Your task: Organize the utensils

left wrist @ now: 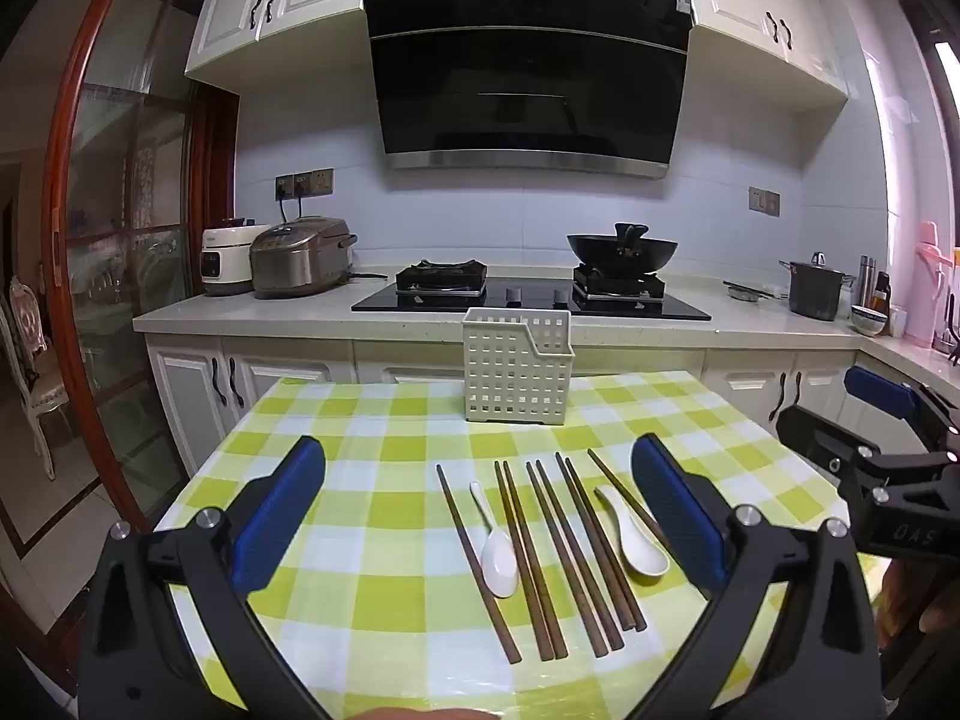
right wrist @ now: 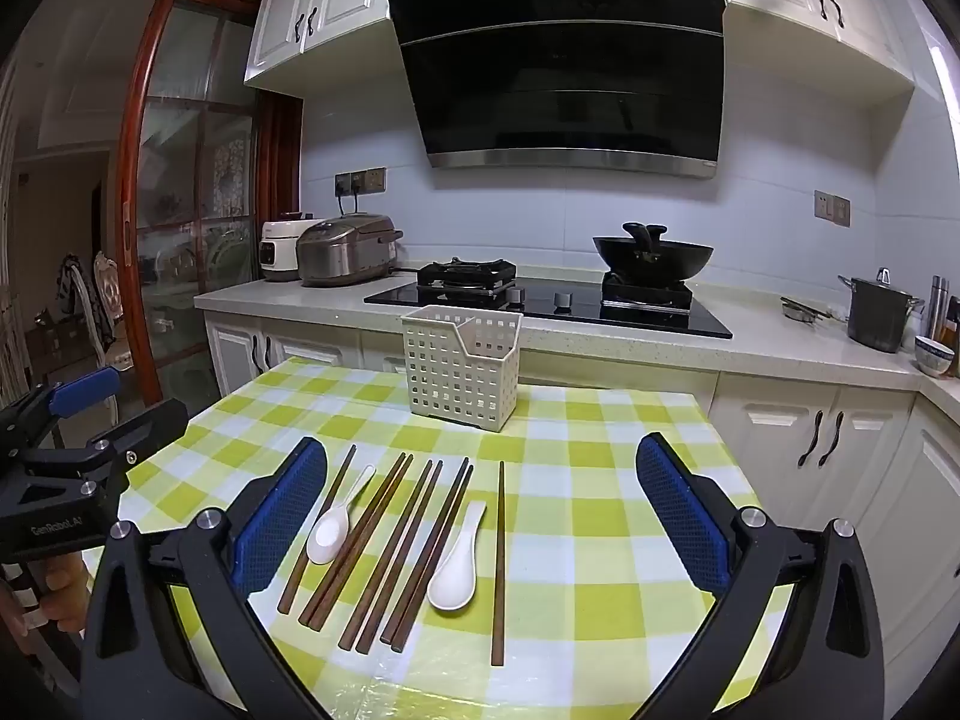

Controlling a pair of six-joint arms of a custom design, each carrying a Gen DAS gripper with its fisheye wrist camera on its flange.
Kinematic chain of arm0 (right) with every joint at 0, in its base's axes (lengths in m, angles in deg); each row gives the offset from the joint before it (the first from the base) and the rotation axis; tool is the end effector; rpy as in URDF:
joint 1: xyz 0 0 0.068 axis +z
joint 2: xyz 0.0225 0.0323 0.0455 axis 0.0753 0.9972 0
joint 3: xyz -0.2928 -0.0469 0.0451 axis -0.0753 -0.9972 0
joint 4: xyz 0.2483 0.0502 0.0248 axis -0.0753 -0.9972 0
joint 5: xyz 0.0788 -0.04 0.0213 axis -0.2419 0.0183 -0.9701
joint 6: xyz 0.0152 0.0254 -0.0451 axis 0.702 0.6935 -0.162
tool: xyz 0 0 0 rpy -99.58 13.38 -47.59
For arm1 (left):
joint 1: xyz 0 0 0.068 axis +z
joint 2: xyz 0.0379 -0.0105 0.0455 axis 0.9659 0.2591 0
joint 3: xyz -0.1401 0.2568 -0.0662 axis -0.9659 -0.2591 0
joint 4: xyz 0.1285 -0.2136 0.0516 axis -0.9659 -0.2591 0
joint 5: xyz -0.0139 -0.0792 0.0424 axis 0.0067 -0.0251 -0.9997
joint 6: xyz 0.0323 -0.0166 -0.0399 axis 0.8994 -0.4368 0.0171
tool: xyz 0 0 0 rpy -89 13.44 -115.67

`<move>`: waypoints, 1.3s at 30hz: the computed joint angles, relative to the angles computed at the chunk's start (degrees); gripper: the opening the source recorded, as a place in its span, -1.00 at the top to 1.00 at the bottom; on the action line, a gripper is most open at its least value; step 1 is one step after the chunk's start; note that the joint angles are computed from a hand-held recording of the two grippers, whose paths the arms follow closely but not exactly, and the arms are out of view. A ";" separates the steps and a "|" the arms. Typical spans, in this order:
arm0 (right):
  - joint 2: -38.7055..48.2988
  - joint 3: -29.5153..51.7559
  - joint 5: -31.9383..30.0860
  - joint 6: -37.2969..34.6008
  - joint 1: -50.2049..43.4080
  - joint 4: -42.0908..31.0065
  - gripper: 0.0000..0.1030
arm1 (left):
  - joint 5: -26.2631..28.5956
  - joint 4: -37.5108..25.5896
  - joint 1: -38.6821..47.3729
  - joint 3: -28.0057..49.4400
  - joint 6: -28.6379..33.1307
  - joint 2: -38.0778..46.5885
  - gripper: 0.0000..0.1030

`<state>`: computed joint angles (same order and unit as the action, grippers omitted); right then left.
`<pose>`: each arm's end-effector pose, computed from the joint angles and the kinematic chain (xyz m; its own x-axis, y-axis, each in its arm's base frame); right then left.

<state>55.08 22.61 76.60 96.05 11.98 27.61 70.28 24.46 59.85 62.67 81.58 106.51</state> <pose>0.2108 0.0111 0.2317 -0.2651 0.1042 -0.9586 0.3767 0.9263 -0.0035 0.3324 -0.1033 0.2432 -0.2331 0.1664 -0.9581 0.6041 0.7969 -0.0086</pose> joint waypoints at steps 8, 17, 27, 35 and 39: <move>0.35 -0.24 -0.15 -0.28 0.00 0.74 -0.88 | -1.04 0.66 -0.62 -0.73 0.86 -0.43 -0.92; 0.18 -0.33 0.33 0.24 0.55 0.54 -0.88 | -1.62 0.49 -1.09 -0.63 0.53 -0.58 -0.92; 0.03 -0.25 -0.14 0.18 0.18 0.35 -0.88 | -1.11 0.38 -0.72 -0.48 0.65 -0.43 -0.92; 0.03 -0.25 -0.08 0.22 0.19 0.38 -0.88 | -0.95 0.20 -0.63 -0.44 0.69 -0.49 -0.92; 0.06 -0.17 -0.35 0.25 -0.02 0.29 -0.88 | -0.88 0.22 -0.59 -0.44 0.69 -0.48 -0.92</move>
